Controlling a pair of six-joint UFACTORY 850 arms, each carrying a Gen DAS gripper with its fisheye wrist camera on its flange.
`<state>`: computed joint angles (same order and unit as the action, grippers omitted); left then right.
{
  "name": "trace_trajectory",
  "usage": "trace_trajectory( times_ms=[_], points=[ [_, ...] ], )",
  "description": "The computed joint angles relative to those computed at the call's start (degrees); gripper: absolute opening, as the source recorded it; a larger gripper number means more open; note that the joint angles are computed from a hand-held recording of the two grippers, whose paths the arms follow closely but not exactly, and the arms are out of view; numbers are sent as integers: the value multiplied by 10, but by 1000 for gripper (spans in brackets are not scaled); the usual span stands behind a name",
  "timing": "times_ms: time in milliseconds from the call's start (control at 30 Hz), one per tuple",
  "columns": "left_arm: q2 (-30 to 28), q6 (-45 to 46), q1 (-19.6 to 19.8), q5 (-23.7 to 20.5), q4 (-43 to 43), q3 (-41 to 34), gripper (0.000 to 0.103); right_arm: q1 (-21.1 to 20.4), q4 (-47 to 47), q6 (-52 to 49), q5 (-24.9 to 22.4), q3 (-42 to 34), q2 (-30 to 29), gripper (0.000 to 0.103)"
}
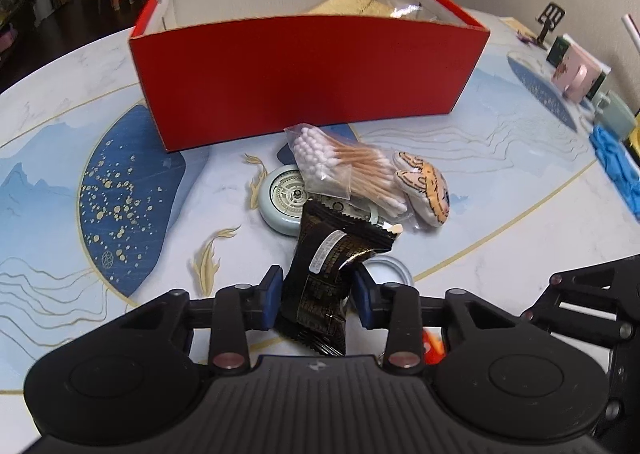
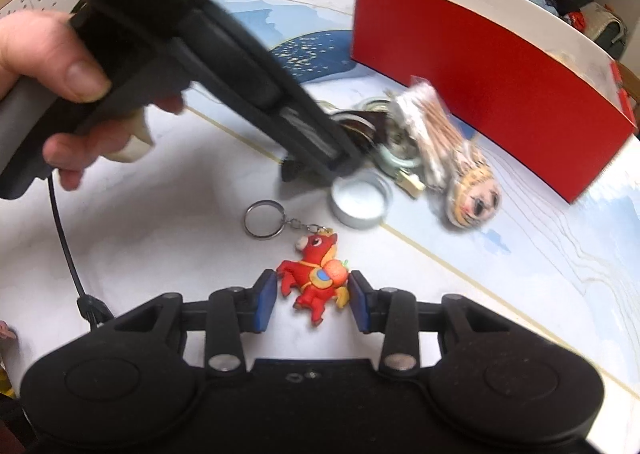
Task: Organize objects
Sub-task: 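Grasp the black snack packet with the left tool while the right tool grasps the red horse keychain, then carry the snack packet and keychain with both tools over the red box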
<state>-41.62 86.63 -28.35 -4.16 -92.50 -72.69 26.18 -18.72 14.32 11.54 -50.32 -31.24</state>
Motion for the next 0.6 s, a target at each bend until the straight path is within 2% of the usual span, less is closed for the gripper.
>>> trace_trajectory(
  times_ms=[100, 333, 367, 467, 600],
  points=[
    [9, 23, 5, -12, -42, 11, 34, -14, -18, 28, 4, 22, 18, 38],
    [37, -68, 7, -22, 28, 37, 33, -26, 22, 27, 13, 38, 47, 38],
    [42, -83, 7, -24, 41, 40, 33, -30, 27, 25, 18, 24, 31, 38],
    [57, -139, 6, -27, 90, 49, 33, -43, 23, 34, 31, 31, 43, 37],
    [73, -310, 3, -27, 252, 52, 33, -54, 38, 24, 37, 32, 56, 37]
  ],
)
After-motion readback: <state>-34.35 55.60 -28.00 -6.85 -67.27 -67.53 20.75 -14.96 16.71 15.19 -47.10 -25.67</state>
